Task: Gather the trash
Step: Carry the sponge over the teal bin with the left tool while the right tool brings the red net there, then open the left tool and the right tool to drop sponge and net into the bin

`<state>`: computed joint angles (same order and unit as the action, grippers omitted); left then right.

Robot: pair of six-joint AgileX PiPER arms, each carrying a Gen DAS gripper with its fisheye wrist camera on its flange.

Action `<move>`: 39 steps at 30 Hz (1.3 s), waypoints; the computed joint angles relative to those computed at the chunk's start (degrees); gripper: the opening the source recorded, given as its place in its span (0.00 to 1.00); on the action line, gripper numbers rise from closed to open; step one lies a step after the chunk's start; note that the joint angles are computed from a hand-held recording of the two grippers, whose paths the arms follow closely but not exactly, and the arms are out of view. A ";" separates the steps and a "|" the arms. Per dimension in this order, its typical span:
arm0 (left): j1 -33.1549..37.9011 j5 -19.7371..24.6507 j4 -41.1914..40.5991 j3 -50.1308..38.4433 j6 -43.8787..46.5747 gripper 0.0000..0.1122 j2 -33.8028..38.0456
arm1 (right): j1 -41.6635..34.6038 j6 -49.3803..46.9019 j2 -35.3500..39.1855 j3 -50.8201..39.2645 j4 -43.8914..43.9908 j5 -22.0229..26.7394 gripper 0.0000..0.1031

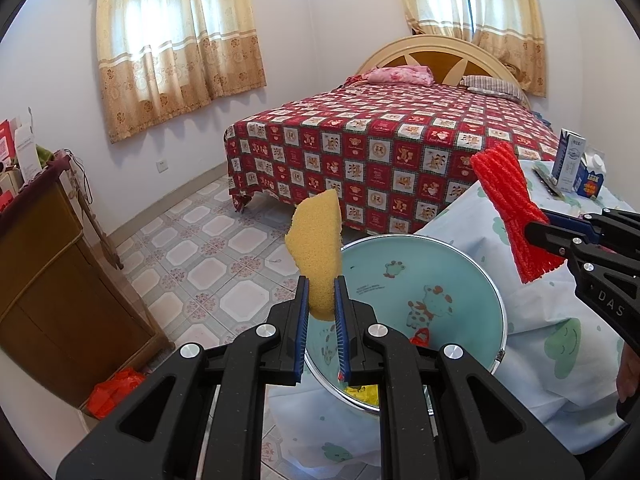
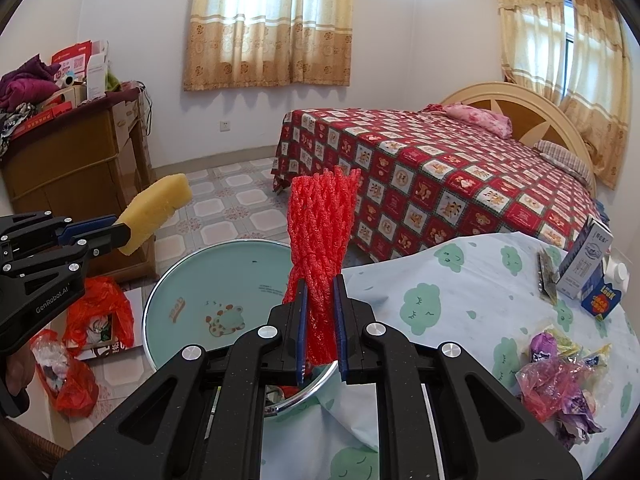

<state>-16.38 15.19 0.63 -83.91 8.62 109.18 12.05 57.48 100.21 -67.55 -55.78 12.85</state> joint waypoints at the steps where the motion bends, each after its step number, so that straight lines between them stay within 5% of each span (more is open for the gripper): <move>1: 0.02 0.08 -0.24 -0.08 0.22 0.11 0.02 | -0.01 0.15 -0.09 0.12 -0.18 -0.03 0.12; 36: -1.44 -0.62 -1.80 0.46 1.02 0.14 0.58 | 0.45 -2.16 1.96 -0.74 1.83 -0.46 0.12; 39: -1.73 -1.42 -1.36 0.91 0.82 0.39 0.73 | 0.50 -3.87 2.86 -1.18 3.44 -1.06 0.17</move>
<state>-18.11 13.77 -0.73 -83.00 9.45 109.91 12.54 53.61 103.07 -68.73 -52.34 11.79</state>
